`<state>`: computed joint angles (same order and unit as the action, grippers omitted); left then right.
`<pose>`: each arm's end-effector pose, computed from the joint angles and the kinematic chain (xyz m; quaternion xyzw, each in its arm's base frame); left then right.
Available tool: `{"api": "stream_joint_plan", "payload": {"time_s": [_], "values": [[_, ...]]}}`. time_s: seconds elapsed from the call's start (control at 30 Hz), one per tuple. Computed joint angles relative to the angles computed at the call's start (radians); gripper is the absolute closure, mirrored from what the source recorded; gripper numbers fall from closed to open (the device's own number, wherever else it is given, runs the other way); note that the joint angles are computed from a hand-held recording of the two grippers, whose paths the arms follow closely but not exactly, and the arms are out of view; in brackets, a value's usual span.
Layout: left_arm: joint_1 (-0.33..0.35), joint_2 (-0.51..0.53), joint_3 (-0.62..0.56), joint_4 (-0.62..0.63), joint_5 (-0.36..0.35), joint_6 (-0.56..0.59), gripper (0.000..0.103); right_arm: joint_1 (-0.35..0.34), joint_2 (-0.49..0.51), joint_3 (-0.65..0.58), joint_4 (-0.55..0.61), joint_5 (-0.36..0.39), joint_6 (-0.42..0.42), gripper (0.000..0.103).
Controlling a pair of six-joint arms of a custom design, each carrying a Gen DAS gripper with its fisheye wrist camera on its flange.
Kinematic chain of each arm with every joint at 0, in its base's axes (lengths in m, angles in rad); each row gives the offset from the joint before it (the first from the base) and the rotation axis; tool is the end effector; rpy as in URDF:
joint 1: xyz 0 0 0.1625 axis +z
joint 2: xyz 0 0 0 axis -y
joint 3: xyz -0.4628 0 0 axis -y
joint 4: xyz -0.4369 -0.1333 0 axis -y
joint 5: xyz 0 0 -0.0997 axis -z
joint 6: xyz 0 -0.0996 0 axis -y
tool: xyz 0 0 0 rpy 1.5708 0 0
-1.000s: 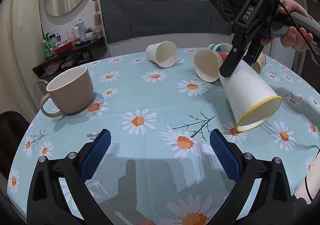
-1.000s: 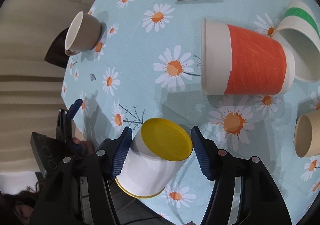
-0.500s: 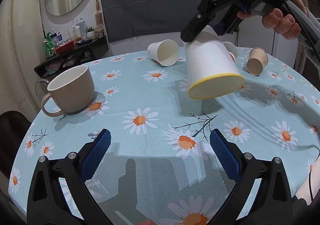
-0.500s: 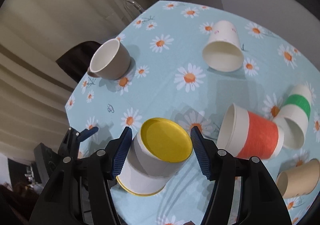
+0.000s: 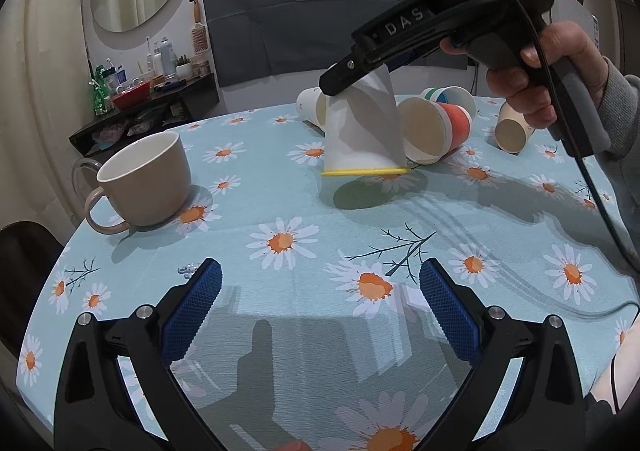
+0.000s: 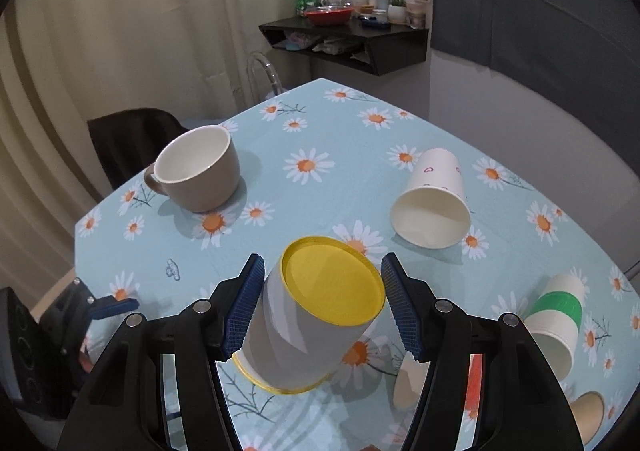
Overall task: Flip cup upside down
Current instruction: 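Lift the cup with the right gripper and rotate it rim-down, then lower the cup rim-first onto the table and open the right gripper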
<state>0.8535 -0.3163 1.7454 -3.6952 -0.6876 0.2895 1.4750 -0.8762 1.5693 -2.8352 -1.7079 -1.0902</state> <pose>-0.2482 -0.6044 -0.1107 0.2825 0.8148 -0.3863 0.3273 0.0455 -0.7775 0.2098 0.4396 -0.8505 0.1964 0.2116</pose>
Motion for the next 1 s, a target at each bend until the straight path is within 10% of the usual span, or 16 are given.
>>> {"api": "stream_joint_plan", "payload": {"time_s": [0.47, 1.0], "values": [[0.000, -0.002, 0.002, 0.001, 0.002, -0.004, 0.006, -0.066, -0.063, 0.184, -0.263, 0.117, -0.215, 0.046], [0.002, -0.004, -0.001, 0.022, 0.008, -0.021, 0.006, -0.094, -0.119, 0.254, -0.282, 0.161, -0.231, 0.041]]}}
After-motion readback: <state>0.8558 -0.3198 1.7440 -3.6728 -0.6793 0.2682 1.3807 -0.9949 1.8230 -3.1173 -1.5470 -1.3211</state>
